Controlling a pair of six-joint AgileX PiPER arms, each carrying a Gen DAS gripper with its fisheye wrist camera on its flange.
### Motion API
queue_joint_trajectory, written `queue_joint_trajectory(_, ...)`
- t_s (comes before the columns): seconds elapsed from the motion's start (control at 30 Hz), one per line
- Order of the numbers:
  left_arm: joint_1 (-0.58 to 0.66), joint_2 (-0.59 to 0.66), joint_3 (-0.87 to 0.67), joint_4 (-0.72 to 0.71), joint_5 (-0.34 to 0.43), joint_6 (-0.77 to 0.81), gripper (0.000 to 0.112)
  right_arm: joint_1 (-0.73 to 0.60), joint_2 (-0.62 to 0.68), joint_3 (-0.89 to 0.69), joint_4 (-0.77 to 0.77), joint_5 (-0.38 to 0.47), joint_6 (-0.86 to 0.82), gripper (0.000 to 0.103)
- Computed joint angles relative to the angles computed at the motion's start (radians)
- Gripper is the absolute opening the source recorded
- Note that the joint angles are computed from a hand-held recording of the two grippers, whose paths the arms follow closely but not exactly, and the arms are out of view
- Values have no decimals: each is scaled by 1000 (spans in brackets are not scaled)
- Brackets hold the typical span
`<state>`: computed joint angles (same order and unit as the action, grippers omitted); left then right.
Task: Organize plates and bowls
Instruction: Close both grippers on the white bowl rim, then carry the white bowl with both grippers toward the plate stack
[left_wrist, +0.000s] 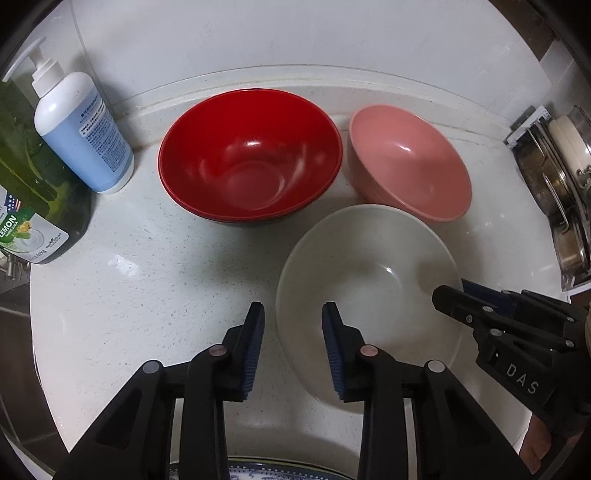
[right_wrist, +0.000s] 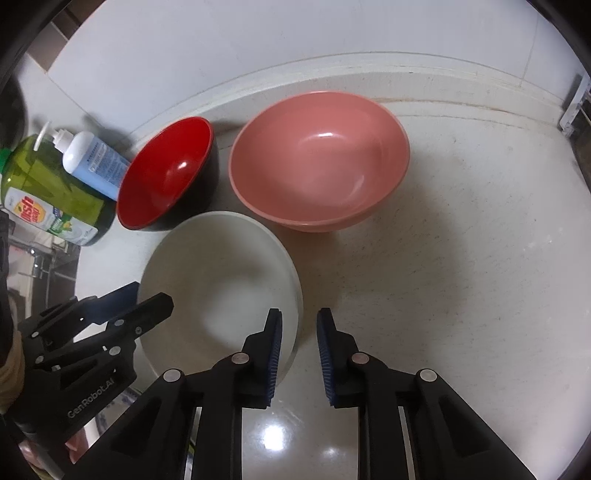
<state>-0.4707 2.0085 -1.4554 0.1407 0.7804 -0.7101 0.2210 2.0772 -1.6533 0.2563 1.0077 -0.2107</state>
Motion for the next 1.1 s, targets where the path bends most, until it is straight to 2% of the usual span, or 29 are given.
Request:
queue_joint_trajectory(0.33, 0, 25, -4, 0, -8, -18, 9, 10, 11, -10, -26, -9, 22, 12)
queue_joint_trajectory(0.4, -3, 21, 0, 8, -9, -32, 8, 9, 11, -9, -25, -8, 16, 9)
queue_joint_trajectory(0.73, 0, -4, 38, -4, -34, -54, 8, 12, 4, -6, -34, -5, 10, 9)
queue_joint_trajectory(1.1, -71, -129, 120, 57, -42, -173, 9, -16, -86, 59, 0, -5, -30, 9)
